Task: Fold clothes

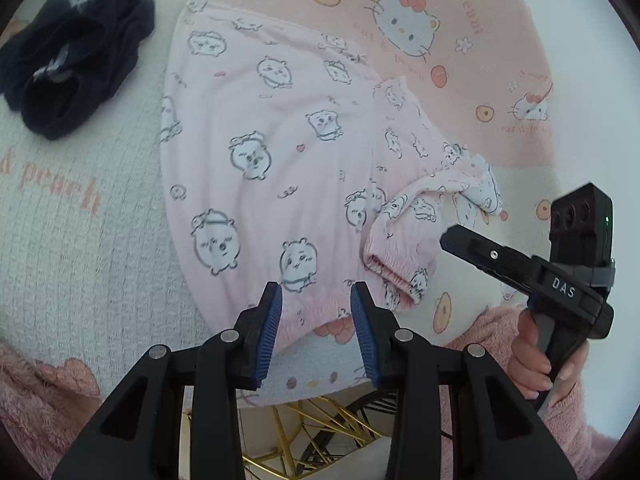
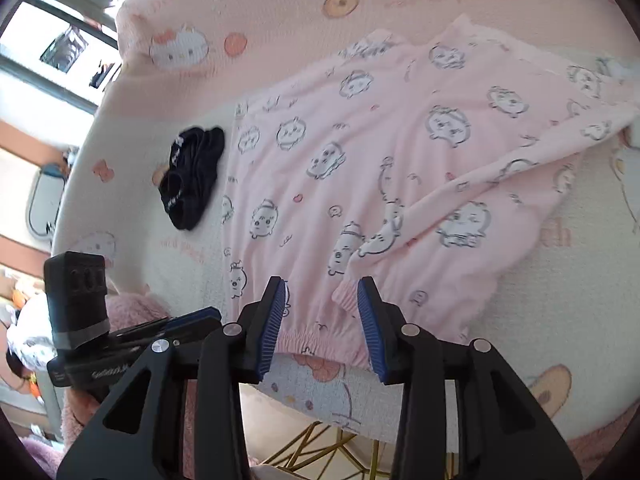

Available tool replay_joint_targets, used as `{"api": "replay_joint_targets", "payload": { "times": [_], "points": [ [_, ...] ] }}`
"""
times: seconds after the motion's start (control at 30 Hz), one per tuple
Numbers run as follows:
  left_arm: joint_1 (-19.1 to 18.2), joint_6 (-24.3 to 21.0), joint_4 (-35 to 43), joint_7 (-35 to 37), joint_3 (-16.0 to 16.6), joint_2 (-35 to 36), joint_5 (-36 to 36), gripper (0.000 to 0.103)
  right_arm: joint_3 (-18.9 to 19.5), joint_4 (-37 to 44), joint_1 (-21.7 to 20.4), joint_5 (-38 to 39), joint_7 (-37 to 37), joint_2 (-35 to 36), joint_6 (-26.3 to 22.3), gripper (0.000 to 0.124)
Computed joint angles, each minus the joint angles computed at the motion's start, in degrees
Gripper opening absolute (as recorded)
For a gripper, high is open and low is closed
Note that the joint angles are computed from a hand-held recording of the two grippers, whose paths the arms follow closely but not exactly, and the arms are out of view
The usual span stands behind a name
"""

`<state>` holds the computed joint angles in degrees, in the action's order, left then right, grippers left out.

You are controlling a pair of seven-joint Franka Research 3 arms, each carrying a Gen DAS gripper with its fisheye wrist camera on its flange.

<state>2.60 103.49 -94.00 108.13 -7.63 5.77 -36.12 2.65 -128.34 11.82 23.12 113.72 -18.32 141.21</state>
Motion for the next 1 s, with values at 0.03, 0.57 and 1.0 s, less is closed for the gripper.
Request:
{"api": "replay_joint_targets", "payload": {
  "times": [0.03,0.57,1.0],
  "points": [
    [-0.72,-0.34,1.57,0.54,-0.64,1.24,0.94,0.038,0.41,-2.37,-0.96,-0.93,2.36,-2.32,0.72,0.038],
    [-6.46,-8.14,19.97,-2.01,-7.55,16.83,11.3,0.028,-1.49,-11.48,-3.15,0.6,6.05,-6.11,-2.05,0.038],
    [-1.48,2.32,11.51,-2.8,-3.52,6.52,8.4,0.009,0.45,-1.05,-1.84,-4.99,4.22,0.34,-2.84,0.04]
  ]
}}
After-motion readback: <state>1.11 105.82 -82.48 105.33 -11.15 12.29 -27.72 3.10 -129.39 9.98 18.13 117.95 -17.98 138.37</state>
